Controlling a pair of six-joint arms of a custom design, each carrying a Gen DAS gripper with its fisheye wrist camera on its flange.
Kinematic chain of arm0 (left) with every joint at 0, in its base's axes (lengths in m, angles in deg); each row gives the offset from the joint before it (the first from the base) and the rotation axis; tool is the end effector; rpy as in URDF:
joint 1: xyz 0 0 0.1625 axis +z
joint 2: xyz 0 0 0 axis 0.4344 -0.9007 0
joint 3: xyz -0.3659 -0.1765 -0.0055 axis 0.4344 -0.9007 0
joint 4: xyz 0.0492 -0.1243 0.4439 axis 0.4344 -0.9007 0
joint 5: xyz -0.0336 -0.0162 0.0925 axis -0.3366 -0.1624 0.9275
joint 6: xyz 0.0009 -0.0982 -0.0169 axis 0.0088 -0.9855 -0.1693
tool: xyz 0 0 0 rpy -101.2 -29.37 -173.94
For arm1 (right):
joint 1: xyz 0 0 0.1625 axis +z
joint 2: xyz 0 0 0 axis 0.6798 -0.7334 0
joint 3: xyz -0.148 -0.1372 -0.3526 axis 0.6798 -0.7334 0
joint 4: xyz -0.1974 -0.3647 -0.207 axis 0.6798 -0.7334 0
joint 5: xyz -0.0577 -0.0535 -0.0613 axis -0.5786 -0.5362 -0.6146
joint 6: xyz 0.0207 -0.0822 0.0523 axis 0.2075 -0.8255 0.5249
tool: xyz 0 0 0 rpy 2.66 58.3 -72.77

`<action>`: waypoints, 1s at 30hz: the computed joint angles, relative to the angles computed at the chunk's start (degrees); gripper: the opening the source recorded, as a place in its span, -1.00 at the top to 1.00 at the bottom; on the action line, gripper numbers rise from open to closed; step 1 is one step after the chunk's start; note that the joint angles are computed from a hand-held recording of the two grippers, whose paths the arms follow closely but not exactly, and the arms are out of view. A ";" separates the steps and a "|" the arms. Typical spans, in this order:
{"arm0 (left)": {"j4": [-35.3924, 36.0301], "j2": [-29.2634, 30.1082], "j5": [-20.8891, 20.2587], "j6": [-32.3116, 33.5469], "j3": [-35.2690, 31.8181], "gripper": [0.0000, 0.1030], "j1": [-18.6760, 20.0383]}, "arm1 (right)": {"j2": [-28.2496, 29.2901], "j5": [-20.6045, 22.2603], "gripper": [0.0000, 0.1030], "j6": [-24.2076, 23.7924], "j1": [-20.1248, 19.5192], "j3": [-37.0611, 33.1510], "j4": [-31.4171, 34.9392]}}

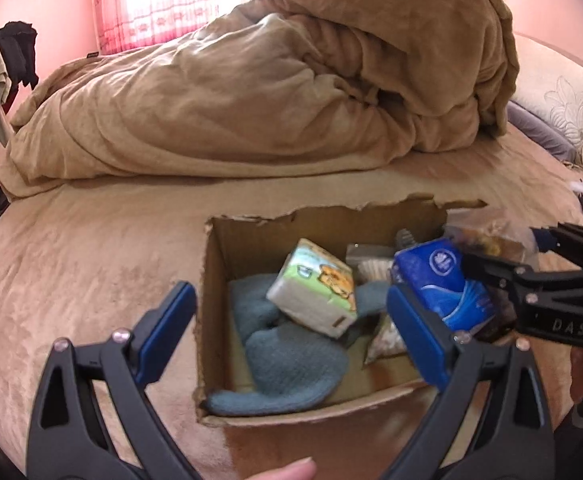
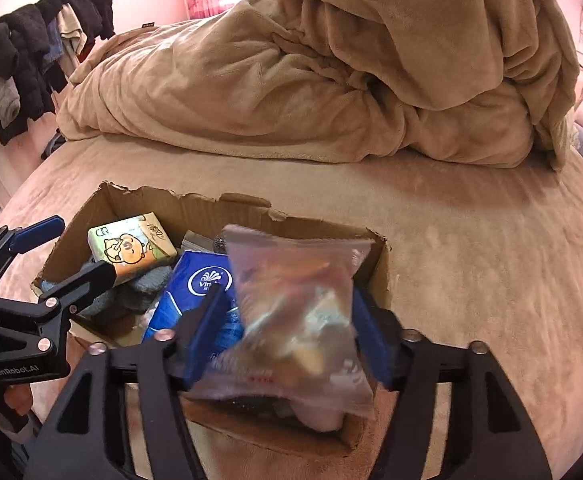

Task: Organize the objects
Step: 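Lower the snack bag into the box and open the right tool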

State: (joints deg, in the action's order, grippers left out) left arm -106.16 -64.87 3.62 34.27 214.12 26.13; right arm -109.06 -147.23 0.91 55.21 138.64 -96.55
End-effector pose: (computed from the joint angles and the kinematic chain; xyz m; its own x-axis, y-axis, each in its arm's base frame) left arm -0.1337 -0.5347 0.1478 -0.6790 -0.2470 -0.6913 0.3942 0.6718 -0.6272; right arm 0.1952 -0.6192 0.0590 -0.6189 -0.6022 0.5044 -0.7598 0.6219 -0.1898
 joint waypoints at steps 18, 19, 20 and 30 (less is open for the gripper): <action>19.06 -13.58 1.42 -22.68 9.65 -0.89 -10.09 | -10.37 1.50 -0.49 0.80 2.66 10.36 -4.02; 20.40 -14.32 1.48 -24.11 10.20 -0.89 -10.78 | -11.04 1.61 -0.49 0.86 2.77 11.03 -4.24; 22.06 -15.00 1.58 -25.83 10.63 -0.89 -11.53 | -12.11 1.75 -0.49 1.04 2.93 12.00 -4.26; 41.18 -22.12 1.84 -44.08 14.41 -0.89 -19.95 | -21.46 3.33 -0.49 1.82 3.71 20.66 -5.91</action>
State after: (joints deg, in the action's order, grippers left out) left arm -64.98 -86.99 5.46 -9.82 228.54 6.17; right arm -130.52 -143.90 2.74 58.93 159.30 -102.46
